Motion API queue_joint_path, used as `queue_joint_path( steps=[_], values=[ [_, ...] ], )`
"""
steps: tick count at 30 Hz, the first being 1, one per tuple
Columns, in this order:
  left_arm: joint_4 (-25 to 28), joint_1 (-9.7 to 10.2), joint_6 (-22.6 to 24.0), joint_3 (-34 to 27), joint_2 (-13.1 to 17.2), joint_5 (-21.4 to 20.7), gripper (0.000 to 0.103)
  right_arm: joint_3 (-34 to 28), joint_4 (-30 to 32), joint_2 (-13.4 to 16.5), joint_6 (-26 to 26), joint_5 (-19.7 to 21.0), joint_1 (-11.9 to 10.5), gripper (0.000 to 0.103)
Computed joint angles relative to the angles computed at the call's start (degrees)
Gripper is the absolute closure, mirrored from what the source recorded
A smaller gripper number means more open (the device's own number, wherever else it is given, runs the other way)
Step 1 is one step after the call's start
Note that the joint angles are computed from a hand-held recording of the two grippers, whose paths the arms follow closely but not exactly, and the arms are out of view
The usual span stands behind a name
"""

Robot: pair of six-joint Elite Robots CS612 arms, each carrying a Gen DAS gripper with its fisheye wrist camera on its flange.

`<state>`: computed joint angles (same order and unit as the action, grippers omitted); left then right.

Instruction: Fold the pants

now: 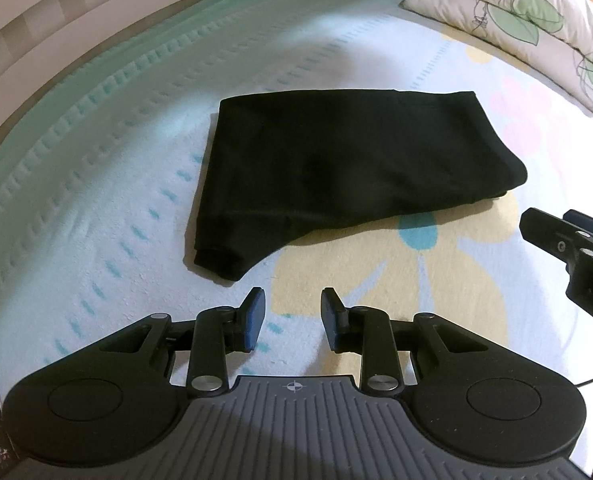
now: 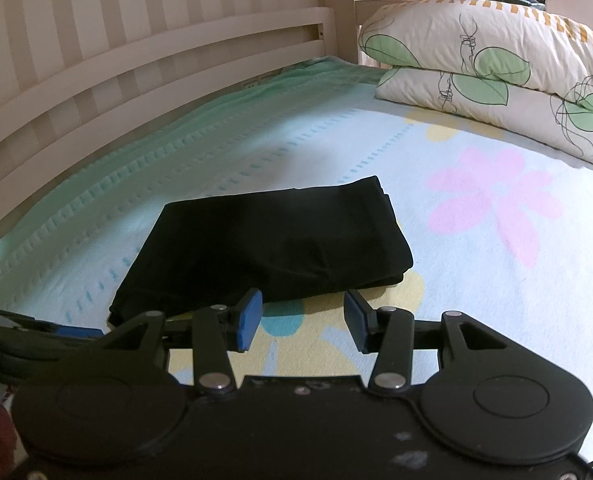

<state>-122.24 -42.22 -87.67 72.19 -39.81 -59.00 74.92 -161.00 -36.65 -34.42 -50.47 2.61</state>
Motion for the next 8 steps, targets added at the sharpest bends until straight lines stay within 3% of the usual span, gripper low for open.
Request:
queue_joint_path(
  steps=[8],
  values=[
    [0.37,-0.11,0.05,0.01,-0.04,0.97,0.073,0.14,-0.15,-0.04,0.01,-0.14,0.06,0.054]
  ],
)
